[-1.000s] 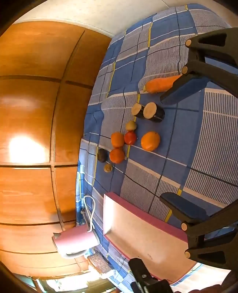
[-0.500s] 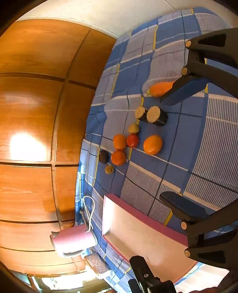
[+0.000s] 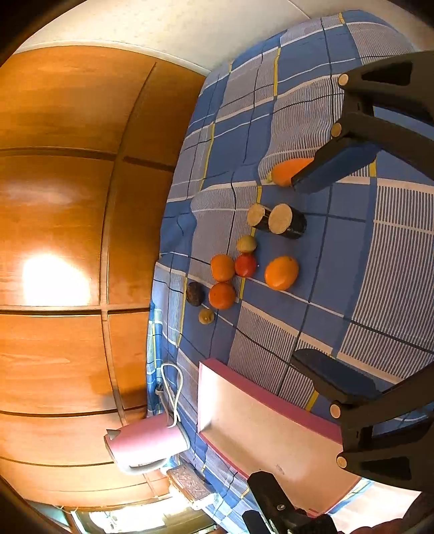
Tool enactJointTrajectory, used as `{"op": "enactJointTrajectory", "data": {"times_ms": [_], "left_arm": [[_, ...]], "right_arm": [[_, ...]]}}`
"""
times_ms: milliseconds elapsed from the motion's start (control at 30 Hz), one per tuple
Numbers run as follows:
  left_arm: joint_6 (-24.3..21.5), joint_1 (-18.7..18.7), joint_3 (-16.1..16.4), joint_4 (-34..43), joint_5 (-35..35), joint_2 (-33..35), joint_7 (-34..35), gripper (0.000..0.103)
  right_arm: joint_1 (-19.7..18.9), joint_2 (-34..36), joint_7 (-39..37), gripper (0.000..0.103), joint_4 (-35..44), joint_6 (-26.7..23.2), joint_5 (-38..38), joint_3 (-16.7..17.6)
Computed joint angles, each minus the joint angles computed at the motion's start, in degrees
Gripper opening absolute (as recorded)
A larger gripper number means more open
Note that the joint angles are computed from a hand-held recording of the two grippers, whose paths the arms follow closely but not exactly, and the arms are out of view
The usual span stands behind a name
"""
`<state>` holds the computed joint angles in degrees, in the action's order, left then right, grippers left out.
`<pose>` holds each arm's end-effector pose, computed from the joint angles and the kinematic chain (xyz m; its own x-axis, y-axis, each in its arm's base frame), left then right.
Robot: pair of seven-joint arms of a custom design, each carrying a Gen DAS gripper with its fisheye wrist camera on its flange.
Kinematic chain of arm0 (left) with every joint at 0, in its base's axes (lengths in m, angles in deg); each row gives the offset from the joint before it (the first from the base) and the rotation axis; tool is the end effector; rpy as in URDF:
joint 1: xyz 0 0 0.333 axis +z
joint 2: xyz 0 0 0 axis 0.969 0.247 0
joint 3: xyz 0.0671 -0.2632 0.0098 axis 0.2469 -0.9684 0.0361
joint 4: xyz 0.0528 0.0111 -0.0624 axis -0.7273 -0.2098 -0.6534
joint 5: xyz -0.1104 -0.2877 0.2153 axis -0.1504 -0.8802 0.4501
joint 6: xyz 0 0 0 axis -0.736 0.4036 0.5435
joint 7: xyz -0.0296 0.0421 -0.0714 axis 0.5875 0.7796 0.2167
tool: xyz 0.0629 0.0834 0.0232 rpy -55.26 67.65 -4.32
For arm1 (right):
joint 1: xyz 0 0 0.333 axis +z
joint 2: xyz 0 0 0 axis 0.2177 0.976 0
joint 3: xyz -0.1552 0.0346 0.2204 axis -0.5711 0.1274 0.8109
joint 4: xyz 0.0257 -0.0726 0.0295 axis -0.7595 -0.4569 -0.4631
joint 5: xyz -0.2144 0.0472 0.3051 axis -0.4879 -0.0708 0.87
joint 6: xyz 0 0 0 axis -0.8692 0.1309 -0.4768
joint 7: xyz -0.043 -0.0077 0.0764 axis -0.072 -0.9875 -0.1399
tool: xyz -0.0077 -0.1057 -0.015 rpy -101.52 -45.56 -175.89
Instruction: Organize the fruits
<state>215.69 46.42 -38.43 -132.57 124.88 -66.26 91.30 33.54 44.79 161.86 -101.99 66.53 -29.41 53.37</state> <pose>0.5732 -0.3410 0.4199 -0.2416 -0.9687 0.0563 -0.6206 0.1097 -0.7764 0.5392 0.2526 0.3920 -0.1819 -0.9814 -0.0616 -0.6384 0.1655 -0.7517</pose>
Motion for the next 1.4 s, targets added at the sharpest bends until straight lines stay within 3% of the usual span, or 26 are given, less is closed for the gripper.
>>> {"op": "enactJointTrajectory", "data": {"times_ms": [900,1267,1400], "left_arm": [[0.1,-0.7,-0.6,0.8,-0.3,0.4,3.0,0.103],[-1.1,-0.3,-2.5,2.3,-5.4,1.9,9.6,0.101],[-1.8,0.7,-4.2,3.4,-9.4,3.0,14.2,0.097]], "right_arm": [[-1.5,-2.3,4.9,0.095,-2.7,0.7,-4.1,0.3],[-3.2,-3.0,4.1,0.08,-4.6,1.5,-1.4,0.0],[-4.0,-3.1,2.5,0.063,-5.4,2.3,1.1,-0.1]]}}
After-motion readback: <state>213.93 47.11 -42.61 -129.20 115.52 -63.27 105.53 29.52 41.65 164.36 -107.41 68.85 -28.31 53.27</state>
